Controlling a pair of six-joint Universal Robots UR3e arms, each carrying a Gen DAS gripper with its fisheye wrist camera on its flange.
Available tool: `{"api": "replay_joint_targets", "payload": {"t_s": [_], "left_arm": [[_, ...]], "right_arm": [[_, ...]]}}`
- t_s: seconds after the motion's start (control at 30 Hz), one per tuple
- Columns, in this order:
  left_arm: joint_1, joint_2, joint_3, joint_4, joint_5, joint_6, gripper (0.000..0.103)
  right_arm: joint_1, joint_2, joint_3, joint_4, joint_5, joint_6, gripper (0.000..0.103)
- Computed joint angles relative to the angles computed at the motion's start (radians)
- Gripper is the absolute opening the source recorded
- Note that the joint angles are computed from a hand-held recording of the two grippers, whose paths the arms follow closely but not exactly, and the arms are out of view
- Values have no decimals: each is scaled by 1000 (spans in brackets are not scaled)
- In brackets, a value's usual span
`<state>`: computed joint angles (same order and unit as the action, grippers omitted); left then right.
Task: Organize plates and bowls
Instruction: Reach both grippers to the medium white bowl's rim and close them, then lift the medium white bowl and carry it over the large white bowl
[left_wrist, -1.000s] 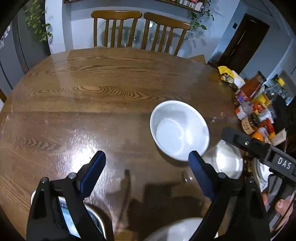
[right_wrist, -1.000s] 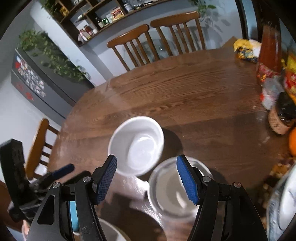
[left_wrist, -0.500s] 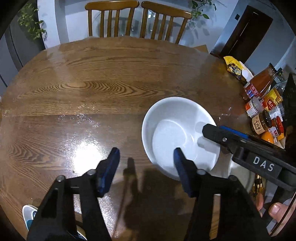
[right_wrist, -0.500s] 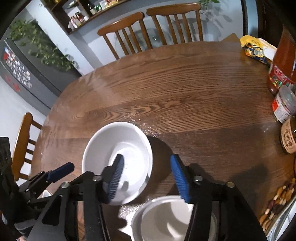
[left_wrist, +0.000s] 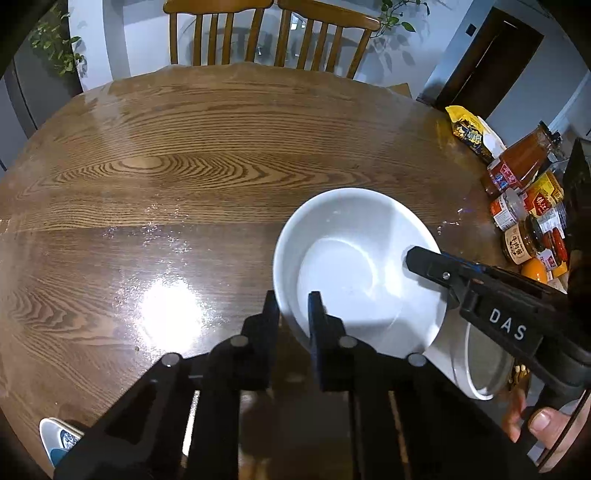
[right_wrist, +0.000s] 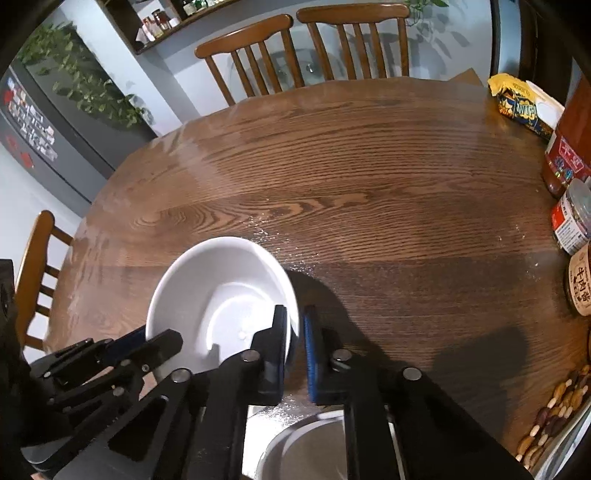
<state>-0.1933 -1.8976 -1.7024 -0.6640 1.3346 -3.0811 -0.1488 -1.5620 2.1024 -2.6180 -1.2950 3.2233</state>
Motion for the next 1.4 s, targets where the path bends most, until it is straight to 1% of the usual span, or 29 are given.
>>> {"api": "replay_joint_targets", "payload": {"t_s": [0.1,0.2,0.33,0.4,0.5,0.6,0.7,0.87,0.97,1.07,1.2,1.3,1.37,1.4], "left_arm": [[-7,8,-21,34,22,6,13],[-1,29,-43,43,10,12,13],[-3,108,-116,110,32,34,13],[12,171,-172,139,23,51,12],[35,265,-253,164,3,73,12],[69,394,-349,161,-31,98,13],[94,541,-438,144,-40,130,13],[154,752,-551,64,-76,196,13],[199,881,-613,-8,-111,244,13],[258,1035,-670,-111,-157,304,13],[312,1193,-714,-231,-193,364,13],[337,1262,-731,-289,-213,391,13],[331,1293,-744,-302,-209,394,13],[357,1335,-749,-350,-226,419,13]], "right_arm": [[9,-9,-3,3,-10,9,7],[15,-36,-1,1,-18,14,7],[45,-101,7,7,-45,26,7],[63,-152,27,8,-58,38,7],[78,-263,82,10,-49,49,7],[115,-352,120,17,-68,70,7],[151,-453,156,49,-83,86,7],[212,-588,225,91,-98,136,9],[275,-655,260,114,-134,187,10],[330,-708,283,138,-173,223,11],[440,-734,294,152,-261,297,12],[495,-759,310,165,-301,335,12],[533,-763,319,166,-328,366,13],[536,-773,328,171,-326,374,13]]}}
